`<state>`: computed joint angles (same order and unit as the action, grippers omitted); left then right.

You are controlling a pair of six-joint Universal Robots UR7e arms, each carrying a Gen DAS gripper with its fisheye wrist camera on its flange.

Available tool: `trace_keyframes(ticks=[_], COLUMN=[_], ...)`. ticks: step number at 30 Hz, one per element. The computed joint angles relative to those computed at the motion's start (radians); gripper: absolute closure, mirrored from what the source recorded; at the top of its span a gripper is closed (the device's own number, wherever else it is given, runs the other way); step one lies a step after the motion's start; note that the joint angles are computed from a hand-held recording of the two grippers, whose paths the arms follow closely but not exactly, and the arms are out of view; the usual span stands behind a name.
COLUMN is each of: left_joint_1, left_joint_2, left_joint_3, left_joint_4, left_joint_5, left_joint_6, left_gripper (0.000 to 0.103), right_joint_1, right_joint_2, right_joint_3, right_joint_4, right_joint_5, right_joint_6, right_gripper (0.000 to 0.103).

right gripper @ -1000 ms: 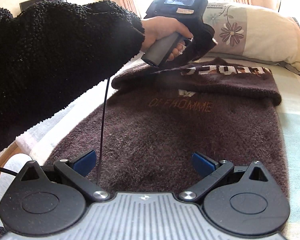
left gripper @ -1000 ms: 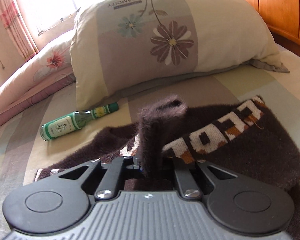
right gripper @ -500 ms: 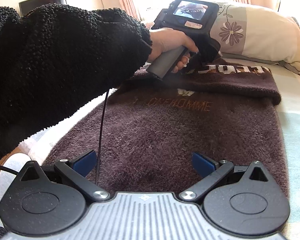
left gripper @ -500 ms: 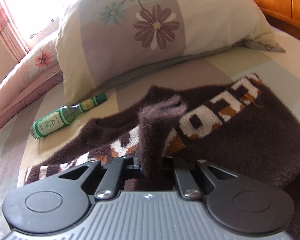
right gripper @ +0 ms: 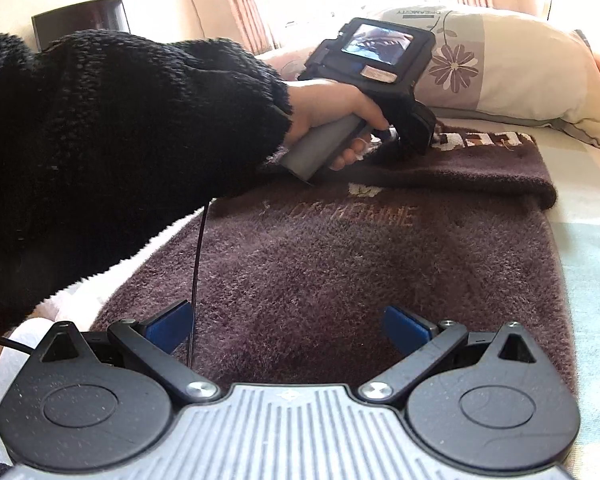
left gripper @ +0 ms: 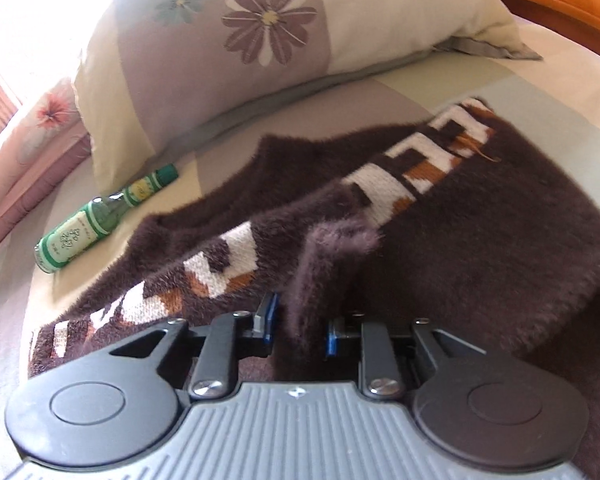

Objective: Fold clothes
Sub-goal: 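Lay the sleeve on the sweater body and open the left gripper, then lift the open left gripper up and away from the folded sleeve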

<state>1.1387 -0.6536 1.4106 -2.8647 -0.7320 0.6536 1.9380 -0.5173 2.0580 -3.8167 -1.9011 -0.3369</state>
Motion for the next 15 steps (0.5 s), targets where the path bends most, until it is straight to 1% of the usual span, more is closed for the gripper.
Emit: trace_keyframes(ticks=[4,6,7,9,11,13,14,15], left_joint_1=[-0.007,-0.009,-0.010,-0.012,-0.008,0.004,0.013,0.024], left_joint_2=[-0.092,-0.142,-0.164,-0.199,-0.228,-0.251,-0.265,-0.280], left_joint_3=[0.040,0.064,0.076,0.094,0.103,0.110,0.114,0.121], left_joint_4=[0.152,0.183,0.183,0.153,0.119,0.071,0.057,0.049], left_joint_5=[-0.066,-0.093,-0.094,-0.058,-0.008,0.032,0.048,0.056], left_joint_6=[-0.078,-0.083,-0.074,-0.037,-0.012,0.014,0.015,0.010], left_gripper=[0.077,0.076,0.076,0.076,0.072,0.062,0.055,0.051], right_joint_1=[0.002,0.003,0.003,0.005,0.007,0.008,0.008,0.008], right_joint_2=[0.003,0.004,0.004,0.005,0.007,0.009,0.011,0.013], right_joint_3=[-0.002,-0.001,-0.001,-0.001,-0.004,-0.008,-0.010,-0.013], right_joint_4=[-0.002,-0.007,-0.008,-0.007,-0.006,-0.005,-0.003,0.001], right_joint_5=[0.001,0.010,0.013,0.015,0.011,0.007,0.004,-0.001], right_joint_6=[-0.006,-0.016,-0.018,-0.022,-0.023,-0.022,-0.021,-0.020], right_gripper=[0.000,0.000,0.000,0.000,0.000,0.000,0.000,0.000])
